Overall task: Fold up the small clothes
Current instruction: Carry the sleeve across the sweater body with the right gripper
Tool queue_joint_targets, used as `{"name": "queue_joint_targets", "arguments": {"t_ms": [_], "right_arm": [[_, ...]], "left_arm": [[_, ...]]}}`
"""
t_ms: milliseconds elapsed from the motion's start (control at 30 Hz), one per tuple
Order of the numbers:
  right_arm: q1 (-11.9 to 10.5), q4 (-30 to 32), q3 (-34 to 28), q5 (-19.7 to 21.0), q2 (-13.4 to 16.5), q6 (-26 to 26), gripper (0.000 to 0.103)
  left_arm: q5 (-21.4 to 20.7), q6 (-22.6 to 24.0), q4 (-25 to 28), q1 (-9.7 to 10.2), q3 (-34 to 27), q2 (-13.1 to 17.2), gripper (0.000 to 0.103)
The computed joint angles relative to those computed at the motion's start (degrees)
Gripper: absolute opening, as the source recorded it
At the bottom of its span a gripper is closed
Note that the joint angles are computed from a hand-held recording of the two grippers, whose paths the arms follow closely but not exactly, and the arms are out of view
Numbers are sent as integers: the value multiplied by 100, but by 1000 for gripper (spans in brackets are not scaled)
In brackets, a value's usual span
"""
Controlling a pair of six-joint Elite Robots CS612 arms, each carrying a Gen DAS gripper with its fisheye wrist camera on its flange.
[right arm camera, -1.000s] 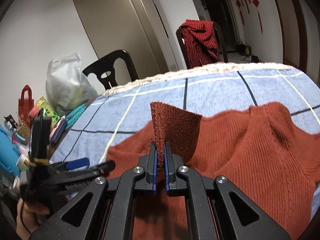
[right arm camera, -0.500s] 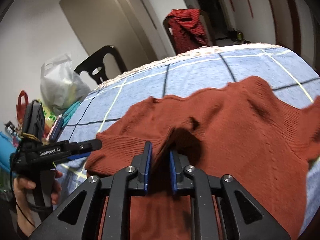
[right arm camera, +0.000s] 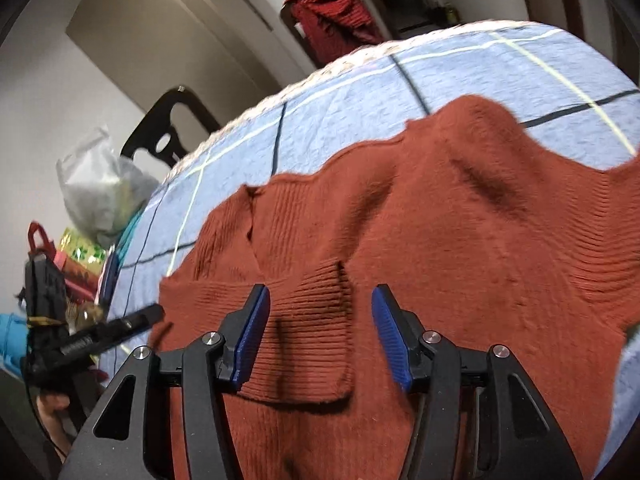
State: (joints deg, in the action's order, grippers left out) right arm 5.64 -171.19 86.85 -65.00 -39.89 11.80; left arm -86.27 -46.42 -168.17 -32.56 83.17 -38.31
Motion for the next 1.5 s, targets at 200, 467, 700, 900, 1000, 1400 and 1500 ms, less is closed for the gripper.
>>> {"name": "queue_joint_targets", "arguments": {"t_ms": [200, 467, 700, 900, 1000, 1400, 1500], "right_arm": [[102, 34, -19, -111, -35, -347, 6], [79, -516, -77, 861, -135, -193, 6], [179, -519, -426, 1502, -43, -101, 6], [168, -594, -574, 2290, 52, 99, 6], [138, -654, -641, 2667, 99, 185, 6], [6, -380, -534, 2918, 81, -54, 6], [4, -356, -450, 2410, 56, -106, 6]], "left_arm": [[45, -95, -171, 38, 175, -106, 76], [97, 416, -685, -75, 678, -359, 77], [-179, 1248, -1236, -252, 952, -467, 77], [-656, 1387, -1580, -275, 739, -267, 77], [-748, 1291, -1663, -260, 614, -160, 77], [-48, 647, -1233, -232, 435, -63, 77], [530, 760, -1029, -322, 511, -139, 77]]}}
